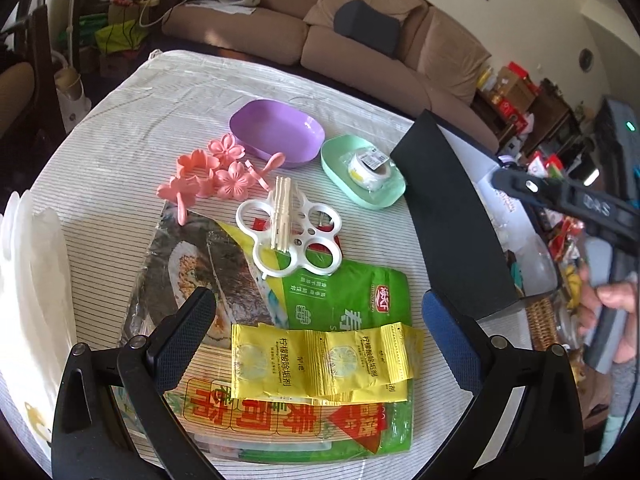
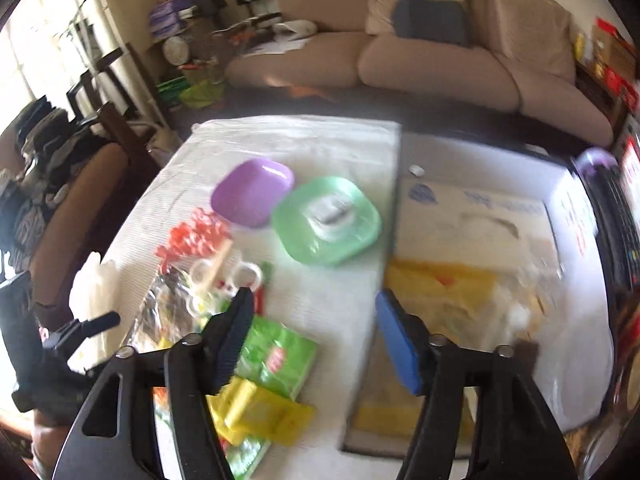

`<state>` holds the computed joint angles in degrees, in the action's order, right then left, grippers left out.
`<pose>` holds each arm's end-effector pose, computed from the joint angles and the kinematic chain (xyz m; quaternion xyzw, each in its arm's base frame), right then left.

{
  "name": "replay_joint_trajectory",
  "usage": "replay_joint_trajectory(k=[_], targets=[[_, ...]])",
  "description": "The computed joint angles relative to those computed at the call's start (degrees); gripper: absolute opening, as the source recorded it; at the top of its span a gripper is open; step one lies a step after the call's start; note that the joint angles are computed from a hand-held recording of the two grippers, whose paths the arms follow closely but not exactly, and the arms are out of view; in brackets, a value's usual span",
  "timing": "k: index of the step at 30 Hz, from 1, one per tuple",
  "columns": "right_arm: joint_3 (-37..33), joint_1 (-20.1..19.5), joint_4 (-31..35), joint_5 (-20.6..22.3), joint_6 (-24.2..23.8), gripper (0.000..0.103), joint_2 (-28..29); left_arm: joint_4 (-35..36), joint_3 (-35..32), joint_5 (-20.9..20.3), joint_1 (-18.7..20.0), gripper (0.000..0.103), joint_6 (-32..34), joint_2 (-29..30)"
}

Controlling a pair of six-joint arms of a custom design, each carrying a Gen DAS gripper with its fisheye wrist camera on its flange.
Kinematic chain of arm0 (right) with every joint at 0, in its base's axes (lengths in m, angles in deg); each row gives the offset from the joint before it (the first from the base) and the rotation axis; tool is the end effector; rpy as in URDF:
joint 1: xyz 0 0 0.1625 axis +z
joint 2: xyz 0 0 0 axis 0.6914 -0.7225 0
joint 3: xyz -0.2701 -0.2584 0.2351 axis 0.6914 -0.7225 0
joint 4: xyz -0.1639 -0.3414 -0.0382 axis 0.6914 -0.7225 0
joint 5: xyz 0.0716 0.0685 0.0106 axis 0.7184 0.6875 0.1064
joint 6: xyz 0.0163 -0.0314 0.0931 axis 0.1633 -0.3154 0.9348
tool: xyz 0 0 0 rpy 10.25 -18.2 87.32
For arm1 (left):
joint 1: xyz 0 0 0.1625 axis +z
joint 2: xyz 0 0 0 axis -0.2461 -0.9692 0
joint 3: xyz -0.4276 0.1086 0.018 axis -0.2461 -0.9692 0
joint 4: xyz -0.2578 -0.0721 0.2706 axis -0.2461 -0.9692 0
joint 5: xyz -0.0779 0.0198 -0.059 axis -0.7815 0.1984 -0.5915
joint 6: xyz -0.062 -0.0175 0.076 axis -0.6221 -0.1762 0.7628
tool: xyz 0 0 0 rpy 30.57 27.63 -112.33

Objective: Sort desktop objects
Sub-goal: 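Release the item in the box, move right gripper to green plate, then close the right gripper on the bagged tape roll and lift it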

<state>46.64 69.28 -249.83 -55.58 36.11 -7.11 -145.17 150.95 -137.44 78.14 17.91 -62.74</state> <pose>0.3489 -0.6286 0.1540 0.2009 -0.9112 0.2328 0.2743 -0.1037 -0.6055 0.2892 0.1476 0.9522 -0.2223 0.1489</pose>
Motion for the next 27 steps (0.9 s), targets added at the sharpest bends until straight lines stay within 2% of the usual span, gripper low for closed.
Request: replay_joint_trajectory(k=[1,5,9,12,16,17,20,22,24,25,26,27], targets=[[-3.3,0.1,1.6,-0.9,-0.5,0.085,2.2,0.2,-0.1,0.0,0.1,0.103,-0.1,-0.1],[-19.2,-0.2,10.9,-6.6,0.0,0.085,12.2,1.0,-0.7,1.6,0.1,0.103,0.0,-0.1],[-36.6,-1.0,22.7,-13.3,1.7,0.086,22.9,1.8,-1.7,0.3,1.2,0.103,-0.8,-0.3],[-48.7,-1.4,27.2,-22.5,-1.4,0.086,31.5,1.9,-2.1,0.4,1.7,0.103,-1.1,-0.5],[-57.6,-2.5,30.4,-29.6,-6.0,0.087,38.2,2.9,-2.8,-1.4,2.4,0.103,-1.4,-0.5],[-58.2,-2.9,31.3,-30.0,-6.4,0.09,38.7,3.0,-2.8,-1.5,2.4,0.103,-1.2,-0.4],[-57.2,-4.1,37.9,-27.7,-0.7,0.103,37.3,3.6,-2.8,-1.0,2.1,0.103,-0.8,-0.2],[-55.7,-4.7,36.8,-25.7,-0.9,0.103,36.2,3.9,-2.7,-1.1,2.0,0.103,-0.8,-0.1],[-53.6,-4.9,34.4,-24.4,-3.0,0.102,35.1,4.1,-2.6,-0.9,1.8,0.103,-0.8,0.0],[-52.9,-5.1,34.8,-22.8,-1.8,0.097,34.4,4.2,-2.6,-0.7,1.7,0.103,-0.7,0.1],[-51.8,-5.3,34.8,-20.9,-0.1,0.079,33.3,4.1,-2.6,-0.5,1.7,0.103,-0.8,0.2],[-51.5,-5.4,34.2,-20.0,0.6,0.067,32.9,4.0,-2.6,-0.5,1.7,0.103,-0.9,0.3]])
